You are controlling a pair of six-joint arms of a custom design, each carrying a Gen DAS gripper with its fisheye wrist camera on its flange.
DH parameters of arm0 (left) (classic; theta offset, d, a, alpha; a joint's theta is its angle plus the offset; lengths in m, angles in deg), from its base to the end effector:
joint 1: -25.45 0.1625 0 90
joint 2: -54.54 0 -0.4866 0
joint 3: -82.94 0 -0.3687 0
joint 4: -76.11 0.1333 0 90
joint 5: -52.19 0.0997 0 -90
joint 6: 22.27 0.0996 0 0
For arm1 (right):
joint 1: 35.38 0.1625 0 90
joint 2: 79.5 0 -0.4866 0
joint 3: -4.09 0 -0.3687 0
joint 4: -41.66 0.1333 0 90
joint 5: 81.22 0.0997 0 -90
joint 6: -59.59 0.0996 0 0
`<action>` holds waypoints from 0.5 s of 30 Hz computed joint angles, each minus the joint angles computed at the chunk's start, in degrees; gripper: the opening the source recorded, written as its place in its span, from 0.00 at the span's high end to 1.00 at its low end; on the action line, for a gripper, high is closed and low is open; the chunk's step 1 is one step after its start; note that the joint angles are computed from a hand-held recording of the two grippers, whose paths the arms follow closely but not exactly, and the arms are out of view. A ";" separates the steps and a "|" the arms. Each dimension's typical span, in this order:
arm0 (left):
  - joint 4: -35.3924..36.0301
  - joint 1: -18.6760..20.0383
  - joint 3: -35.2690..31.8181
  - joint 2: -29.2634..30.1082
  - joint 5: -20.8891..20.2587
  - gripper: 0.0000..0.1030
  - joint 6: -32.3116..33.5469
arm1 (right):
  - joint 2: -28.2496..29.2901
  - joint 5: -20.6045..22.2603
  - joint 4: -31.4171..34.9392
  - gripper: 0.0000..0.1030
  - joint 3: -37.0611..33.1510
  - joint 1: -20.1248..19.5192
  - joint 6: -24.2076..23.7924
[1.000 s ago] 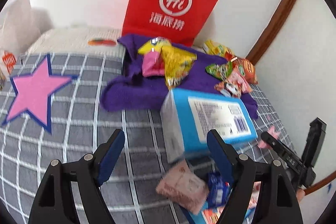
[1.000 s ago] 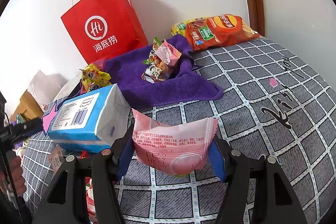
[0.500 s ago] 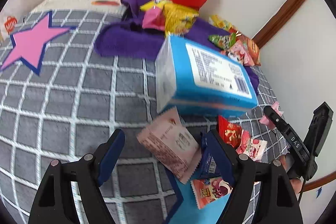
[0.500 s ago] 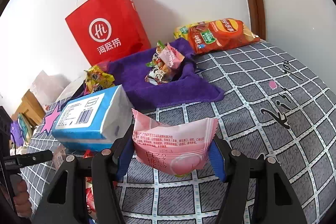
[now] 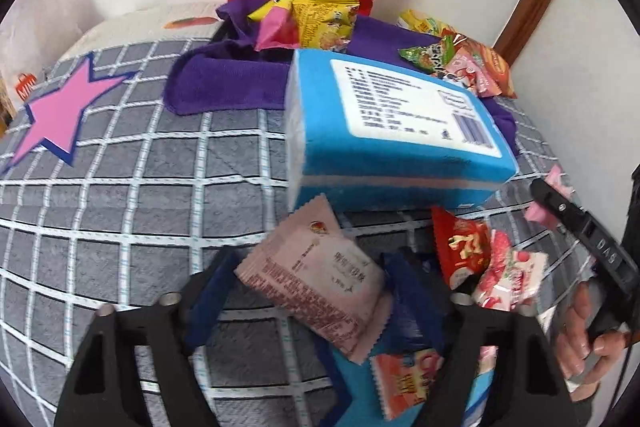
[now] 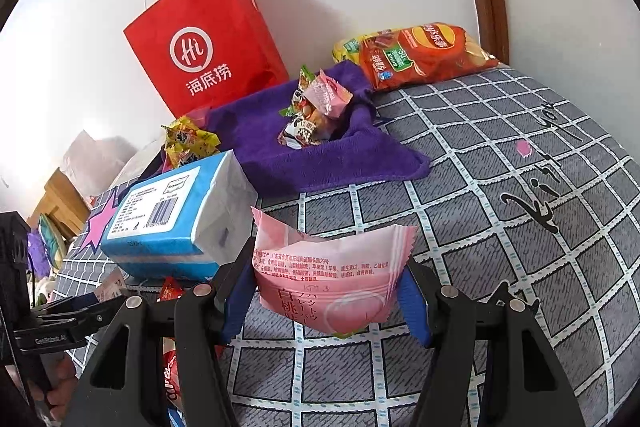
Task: Organize snacks
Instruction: 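Grasp the beige candy wrapper on the bed cover with the left tool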
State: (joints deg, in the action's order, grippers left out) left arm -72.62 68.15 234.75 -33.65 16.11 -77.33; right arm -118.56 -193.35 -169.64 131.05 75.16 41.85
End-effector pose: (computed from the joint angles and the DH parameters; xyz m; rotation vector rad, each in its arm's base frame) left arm -0.0560 -0.3426 0.2516 -0.1080 2.3461 -0.8676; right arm 0.2740 -0.4584 0.0785 0.7249 -2.5649 0.8108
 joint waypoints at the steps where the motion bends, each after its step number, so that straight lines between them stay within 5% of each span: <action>1: 1.50 -0.38 0.14 -0.82 0.10 0.37 0.04 | -0.02 0.08 0.09 0.38 0.02 -0.01 -0.06; 8: 16.17 -2.43 -0.78 -7.96 -0.30 0.36 -4.51 | -0.15 -0.13 0.68 0.38 -0.07 0.03 -0.33; 10: 19.62 -2.84 -1.11 -9.35 -0.35 0.25 -6.09 | -0.19 -0.15 0.80 0.38 -0.08 0.02 -0.43; 15: 19.58 -2.95 -0.42 -7.86 0.68 0.16 -6.69 | -0.18 -0.35 1.20 0.38 -0.19 0.11 -0.58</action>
